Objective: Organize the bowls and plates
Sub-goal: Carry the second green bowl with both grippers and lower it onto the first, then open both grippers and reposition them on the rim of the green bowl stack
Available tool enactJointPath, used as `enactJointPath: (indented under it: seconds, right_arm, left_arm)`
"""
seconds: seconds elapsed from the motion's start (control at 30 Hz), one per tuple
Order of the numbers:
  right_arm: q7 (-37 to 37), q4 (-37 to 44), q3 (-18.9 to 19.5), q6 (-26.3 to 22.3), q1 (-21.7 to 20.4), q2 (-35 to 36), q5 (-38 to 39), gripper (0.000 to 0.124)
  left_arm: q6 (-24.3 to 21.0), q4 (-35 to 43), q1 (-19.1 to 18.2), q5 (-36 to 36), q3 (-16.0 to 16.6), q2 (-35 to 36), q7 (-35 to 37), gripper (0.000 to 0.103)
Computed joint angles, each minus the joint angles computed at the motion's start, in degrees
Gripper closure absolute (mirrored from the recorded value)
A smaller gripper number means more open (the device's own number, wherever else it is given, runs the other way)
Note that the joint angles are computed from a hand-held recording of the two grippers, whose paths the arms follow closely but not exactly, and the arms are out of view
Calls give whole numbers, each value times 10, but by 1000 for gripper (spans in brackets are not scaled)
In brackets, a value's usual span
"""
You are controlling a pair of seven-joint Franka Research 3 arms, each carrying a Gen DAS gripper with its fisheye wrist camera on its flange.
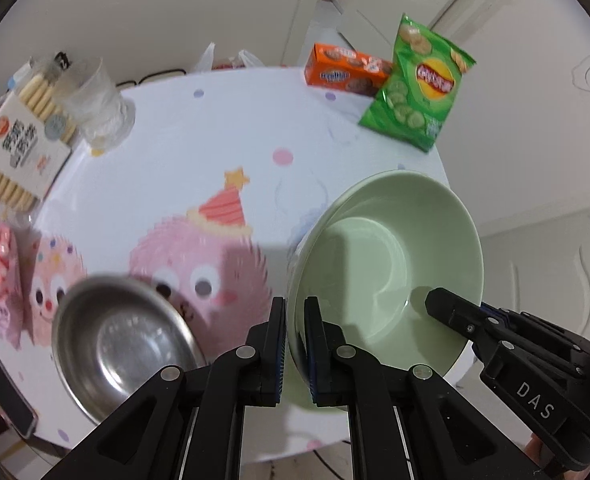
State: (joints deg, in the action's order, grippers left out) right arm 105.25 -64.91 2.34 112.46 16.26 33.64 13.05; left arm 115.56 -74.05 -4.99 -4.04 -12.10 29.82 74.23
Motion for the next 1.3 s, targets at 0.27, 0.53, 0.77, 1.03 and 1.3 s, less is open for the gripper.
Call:
enactJointPath:
  seconds: [0.27, 0.53, 0.77, 1.03, 1.3]
  right_arm:
    - [4, -117, 2, 22, 9, -68, -1, 113]
    - [8, -155, 2, 19, 13, -85, -10, 114]
    - [12, -148, 0, 9, 16, -75, -22, 114]
    - [10, -120, -2, -14, 17, -55, -29, 114]
    - [8, -99, -3, -31, 15, -41, -29, 114]
  left_arm:
    - [24, -103, 7, -21, -5, -55, 6, 95]
    - [24, -131, 5, -31, -4, -62, 1, 95]
    - [22, -124, 0, -25, -4, -50, -7, 95]
    - [18, -109, -1, -21, -4, -36, -15, 95]
    - [8, -94, -2, -17, -4, -25, -25, 95]
